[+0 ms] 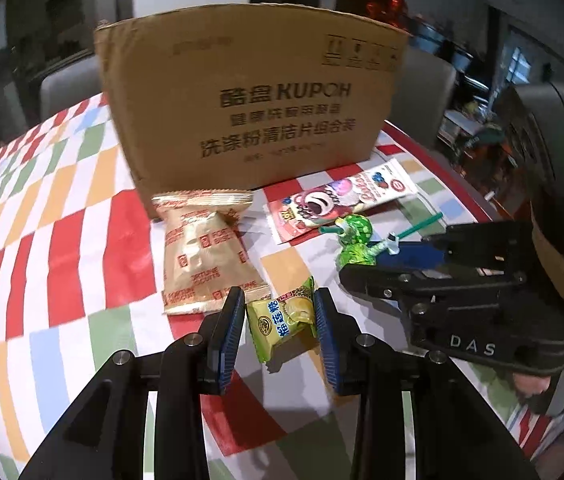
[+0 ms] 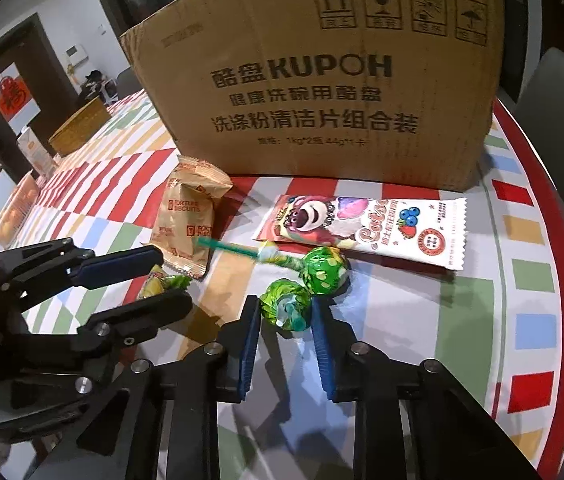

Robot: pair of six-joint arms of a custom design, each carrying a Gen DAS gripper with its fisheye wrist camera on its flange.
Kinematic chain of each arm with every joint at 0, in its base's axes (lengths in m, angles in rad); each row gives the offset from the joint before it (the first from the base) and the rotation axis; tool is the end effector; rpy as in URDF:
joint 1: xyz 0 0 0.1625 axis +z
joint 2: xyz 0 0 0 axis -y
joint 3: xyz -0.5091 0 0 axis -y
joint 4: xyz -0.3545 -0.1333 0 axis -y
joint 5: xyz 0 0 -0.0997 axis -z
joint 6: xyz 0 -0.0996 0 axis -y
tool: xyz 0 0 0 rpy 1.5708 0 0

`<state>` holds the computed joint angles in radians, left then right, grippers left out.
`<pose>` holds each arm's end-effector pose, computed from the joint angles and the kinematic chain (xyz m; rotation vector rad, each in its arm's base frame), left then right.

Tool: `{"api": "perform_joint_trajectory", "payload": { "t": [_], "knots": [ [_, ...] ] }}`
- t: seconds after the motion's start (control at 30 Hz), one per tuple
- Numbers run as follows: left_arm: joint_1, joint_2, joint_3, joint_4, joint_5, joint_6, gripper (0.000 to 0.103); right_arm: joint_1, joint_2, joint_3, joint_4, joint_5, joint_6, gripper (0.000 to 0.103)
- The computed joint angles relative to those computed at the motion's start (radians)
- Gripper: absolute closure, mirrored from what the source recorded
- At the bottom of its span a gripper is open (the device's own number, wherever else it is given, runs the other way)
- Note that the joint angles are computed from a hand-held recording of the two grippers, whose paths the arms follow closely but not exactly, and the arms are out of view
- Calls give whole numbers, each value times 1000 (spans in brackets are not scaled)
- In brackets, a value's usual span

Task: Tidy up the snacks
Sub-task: 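Grasp the yellow-green candy with the left tool while the right grasps a green lollipop, then carry the yellow-green candy and green lollipop into the box and open both tools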

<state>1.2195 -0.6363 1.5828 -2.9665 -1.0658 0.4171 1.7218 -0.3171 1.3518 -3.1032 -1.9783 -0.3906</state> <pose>-0.0857 -0.7613 0.1422 0.8227 2.4389 -0.5649 0.2125 -0.7729 -0.0163 0.5684 -2.5615 0.5964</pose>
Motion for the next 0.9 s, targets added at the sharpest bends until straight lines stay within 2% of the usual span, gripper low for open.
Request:
{"api": "perform_joint_trajectory", "payload": {
  "t": [0.2,0.6,0.9],
  "knots": [
    [-10,-8,26,-48,9,-60,68,6,-13,26,-19,9,-3,76],
    [-78,-53,119,-227,30,-80,68,40,-96,159,-182,47,-55,76],
    [-128,-60,94,-323,60,-57,68,61,-138,178,-276,98,-99,76]
  ]
}}
